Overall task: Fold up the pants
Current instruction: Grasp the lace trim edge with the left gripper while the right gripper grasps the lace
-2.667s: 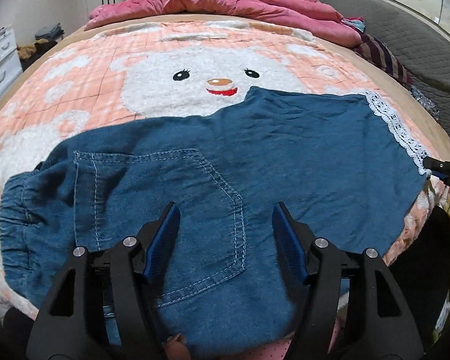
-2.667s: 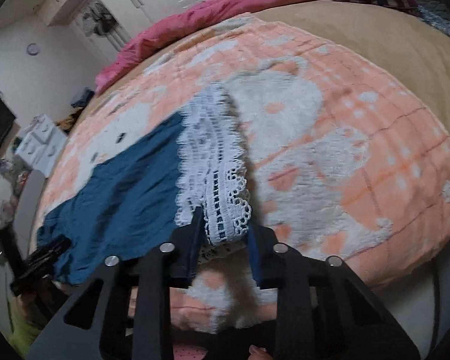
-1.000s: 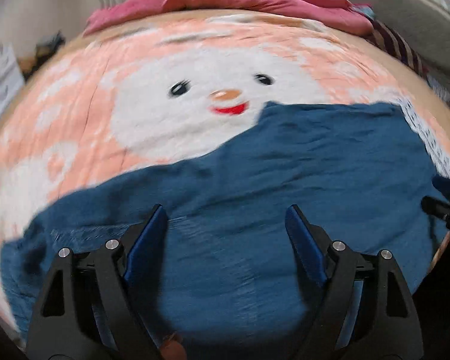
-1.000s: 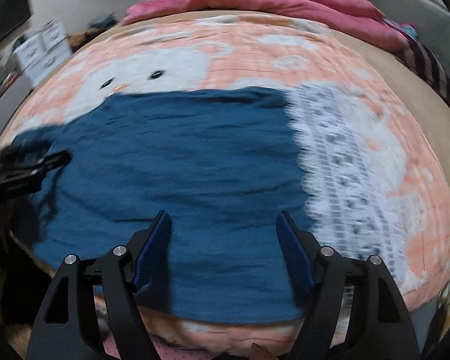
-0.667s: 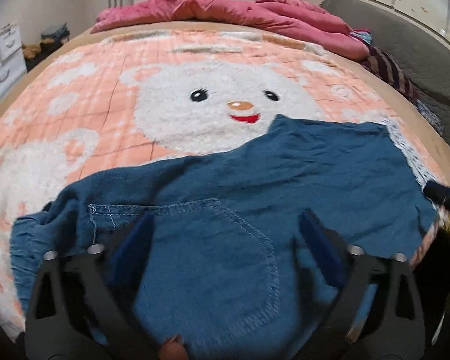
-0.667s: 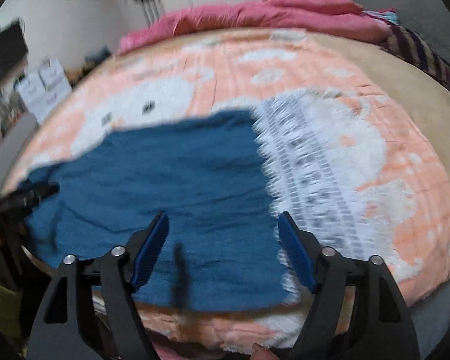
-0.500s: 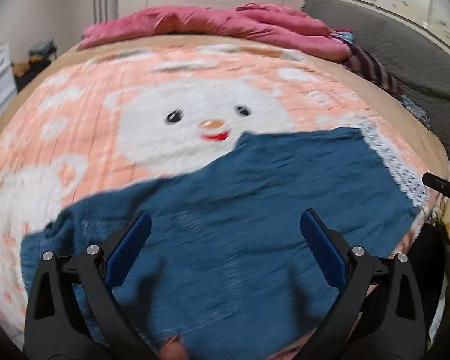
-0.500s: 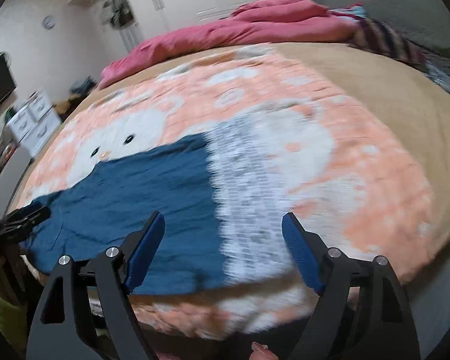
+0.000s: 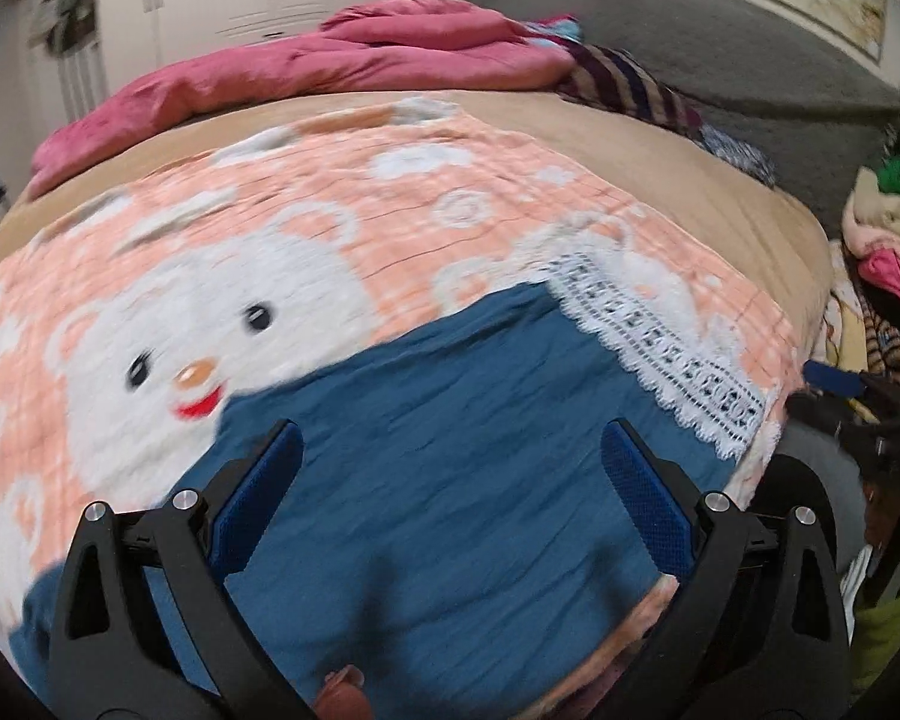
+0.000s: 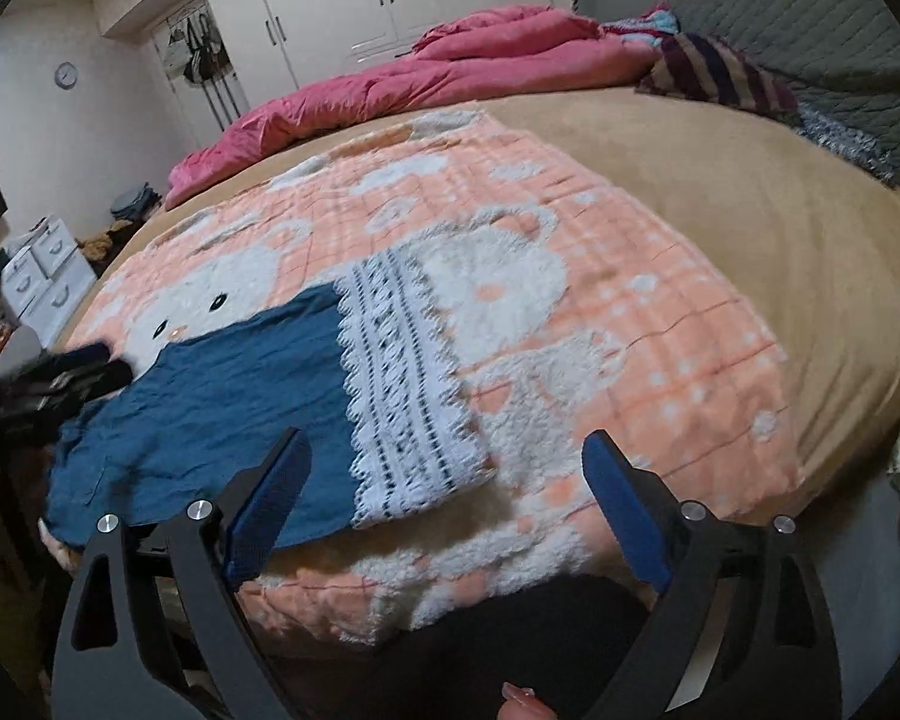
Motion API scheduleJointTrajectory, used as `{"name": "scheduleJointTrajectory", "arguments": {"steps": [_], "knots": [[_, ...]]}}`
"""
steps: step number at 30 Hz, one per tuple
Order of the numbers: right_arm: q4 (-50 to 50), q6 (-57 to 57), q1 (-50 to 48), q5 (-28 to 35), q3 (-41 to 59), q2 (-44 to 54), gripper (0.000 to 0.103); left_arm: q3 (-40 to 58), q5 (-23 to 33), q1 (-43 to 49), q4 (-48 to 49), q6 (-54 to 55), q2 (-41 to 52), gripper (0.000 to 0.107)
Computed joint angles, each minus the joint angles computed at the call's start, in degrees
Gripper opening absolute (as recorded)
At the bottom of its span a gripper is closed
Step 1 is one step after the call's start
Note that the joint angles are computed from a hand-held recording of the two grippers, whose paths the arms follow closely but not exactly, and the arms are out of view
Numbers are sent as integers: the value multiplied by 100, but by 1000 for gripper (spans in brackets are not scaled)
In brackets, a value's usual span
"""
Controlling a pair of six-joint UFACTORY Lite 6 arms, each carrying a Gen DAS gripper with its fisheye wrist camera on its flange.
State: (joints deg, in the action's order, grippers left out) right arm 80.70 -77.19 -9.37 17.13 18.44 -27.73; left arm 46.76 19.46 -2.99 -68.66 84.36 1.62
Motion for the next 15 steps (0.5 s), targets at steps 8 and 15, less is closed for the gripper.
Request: {"name": "scheduleJointTrajectory", "arguments": {"steps": [8, 15], "knots": [[1775, -1590, 508, 126, 193, 878, 91, 1718, -399, -988, 1754, -1801, 1662, 93], [2385, -2058, 470, 335, 537, 1726, 82, 3749, 68, -1297, 3263, -3157, 3421, 93]]}}
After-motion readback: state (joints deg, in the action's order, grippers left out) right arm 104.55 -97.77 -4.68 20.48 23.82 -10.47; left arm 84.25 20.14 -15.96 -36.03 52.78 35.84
